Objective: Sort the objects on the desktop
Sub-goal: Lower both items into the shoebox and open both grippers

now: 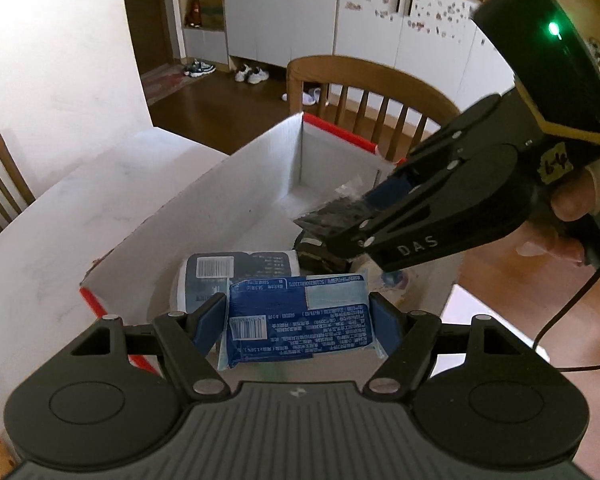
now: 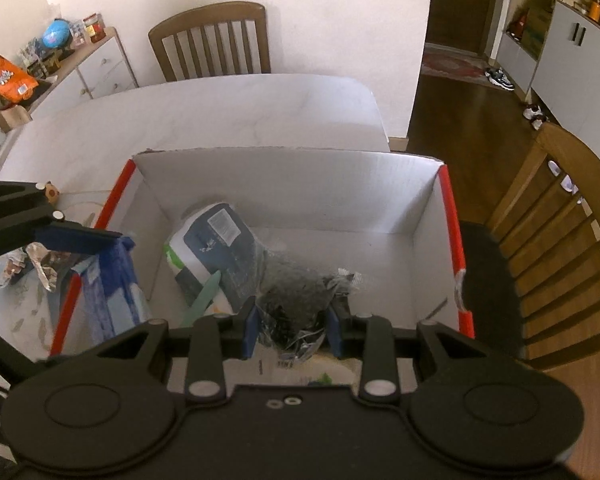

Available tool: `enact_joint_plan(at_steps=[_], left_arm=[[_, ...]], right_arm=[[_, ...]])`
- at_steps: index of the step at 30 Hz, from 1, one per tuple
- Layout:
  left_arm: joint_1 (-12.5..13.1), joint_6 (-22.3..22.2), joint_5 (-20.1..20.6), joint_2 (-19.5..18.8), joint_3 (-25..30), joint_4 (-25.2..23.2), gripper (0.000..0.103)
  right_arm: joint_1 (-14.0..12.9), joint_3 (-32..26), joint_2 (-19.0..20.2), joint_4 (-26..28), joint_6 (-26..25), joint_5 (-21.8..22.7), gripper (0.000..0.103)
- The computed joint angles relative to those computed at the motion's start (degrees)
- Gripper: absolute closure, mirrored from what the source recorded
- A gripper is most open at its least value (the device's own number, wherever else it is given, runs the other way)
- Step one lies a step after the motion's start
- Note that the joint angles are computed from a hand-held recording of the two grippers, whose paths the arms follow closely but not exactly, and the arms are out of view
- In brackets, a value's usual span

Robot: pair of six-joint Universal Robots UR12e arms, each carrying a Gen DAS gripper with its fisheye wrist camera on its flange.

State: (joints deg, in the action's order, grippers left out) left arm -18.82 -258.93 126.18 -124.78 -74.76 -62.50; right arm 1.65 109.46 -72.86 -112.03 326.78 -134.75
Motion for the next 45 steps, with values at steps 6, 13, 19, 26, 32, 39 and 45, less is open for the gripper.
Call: enact_joint_plan(at_steps=[6, 13, 19, 26, 32, 39, 45], left_arm=[[1.05, 1.07, -3.04, -0.49, 0.04, -0.51, 0.028], [1.64, 0.77, -5.43, -0.81, 0.32, -2.29, 0.028], [2.15, 1.26, -7.75, -1.08, 0.22, -3.46, 0.028], [2.74, 1.63, -10.26, -1.59, 0.95, -5.62, 0.028], [3.15, 2.99, -13.14, -1.54, 0.36, -4.48, 0.027], [3.05, 2.52, -13.7, -1.33, 0.12, -4.2, 0.025], [2.67, 1.58, -12.79, -1.55, 1.25, -6.11, 0.023]], right_arm=[[-1.25, 2.78, -0.68, -4.91, -3.44, 1.21, 0.07], [-2.83, 5.08, -0.85, -9.88, -7.22, 2.1, 0.07], [-4.1, 6.55, -1.11, -12.75, -9.08, 3.1, 0.07], [-5.13, 8.14, -1.35, -16.39, -11.12, 4.58, 0.07], [-5.47, 8.81, -1.49, -17.89, -11.51, 4.2, 0.07], [-5.8, 9.1, -1.56, -19.4, -13.66, 4.32, 0.067], [-5.78, 9.08, -1.61, -18.87, -12.97, 4.43, 0.066]])
